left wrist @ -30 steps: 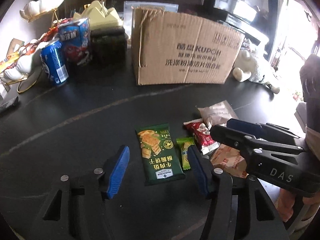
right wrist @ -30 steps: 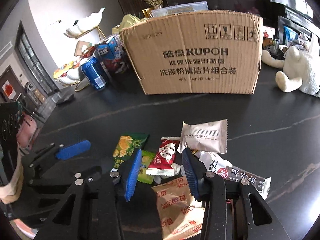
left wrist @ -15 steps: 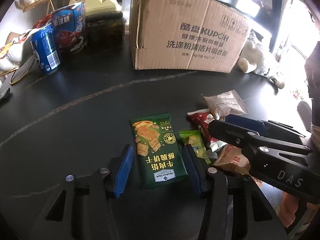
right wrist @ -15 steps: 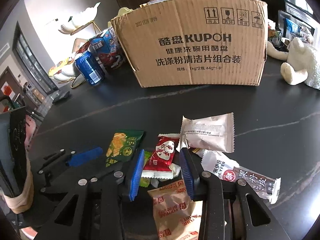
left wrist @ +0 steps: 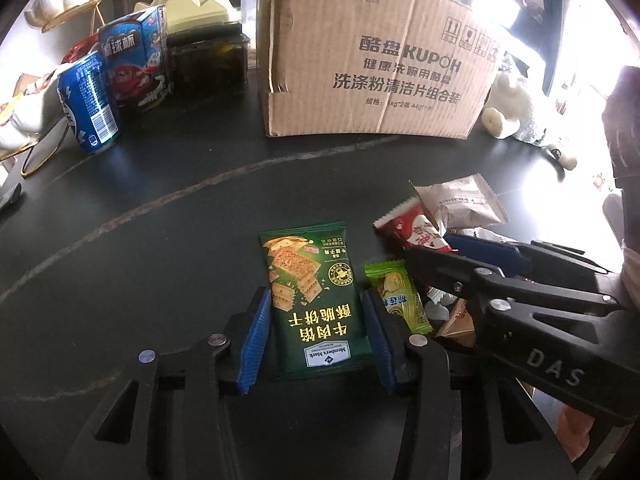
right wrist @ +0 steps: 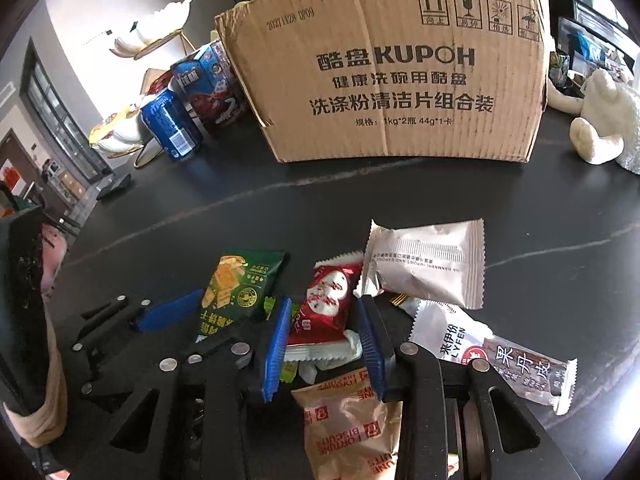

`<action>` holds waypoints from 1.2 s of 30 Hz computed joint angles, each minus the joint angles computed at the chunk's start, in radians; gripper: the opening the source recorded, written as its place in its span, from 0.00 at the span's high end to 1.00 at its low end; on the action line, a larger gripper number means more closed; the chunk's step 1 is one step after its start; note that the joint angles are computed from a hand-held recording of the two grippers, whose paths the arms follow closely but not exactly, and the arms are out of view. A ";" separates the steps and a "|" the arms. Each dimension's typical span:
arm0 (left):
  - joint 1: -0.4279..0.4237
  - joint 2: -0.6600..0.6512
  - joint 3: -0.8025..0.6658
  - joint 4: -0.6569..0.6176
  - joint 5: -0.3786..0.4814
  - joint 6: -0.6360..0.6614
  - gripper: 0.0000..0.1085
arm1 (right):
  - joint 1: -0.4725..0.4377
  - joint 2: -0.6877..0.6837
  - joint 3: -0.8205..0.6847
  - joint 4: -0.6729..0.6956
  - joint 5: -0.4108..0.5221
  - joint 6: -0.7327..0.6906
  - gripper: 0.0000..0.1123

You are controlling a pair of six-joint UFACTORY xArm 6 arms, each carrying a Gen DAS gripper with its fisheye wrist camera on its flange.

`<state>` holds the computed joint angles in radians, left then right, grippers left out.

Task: Organize snacks
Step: 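Grasp the green cracker bag with the left gripper while the right grasps the red-white wrapped snack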

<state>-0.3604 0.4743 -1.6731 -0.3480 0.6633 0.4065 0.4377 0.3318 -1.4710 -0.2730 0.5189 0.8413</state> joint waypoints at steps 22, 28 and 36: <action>0.014 -0.006 0.000 -0.052 -0.013 0.016 0.76 | -0.003 -0.011 0.024 -0.048 -0.029 0.057 0.75; 0.001 -0.025 0.036 0.019 -0.068 -0.008 0.52 | -0.008 -0.017 0.031 -0.042 -0.026 0.065 0.75; -0.004 -0.019 0.030 0.018 -0.040 0.001 0.48 | -0.015 -0.042 0.062 -0.057 -0.047 0.092 0.75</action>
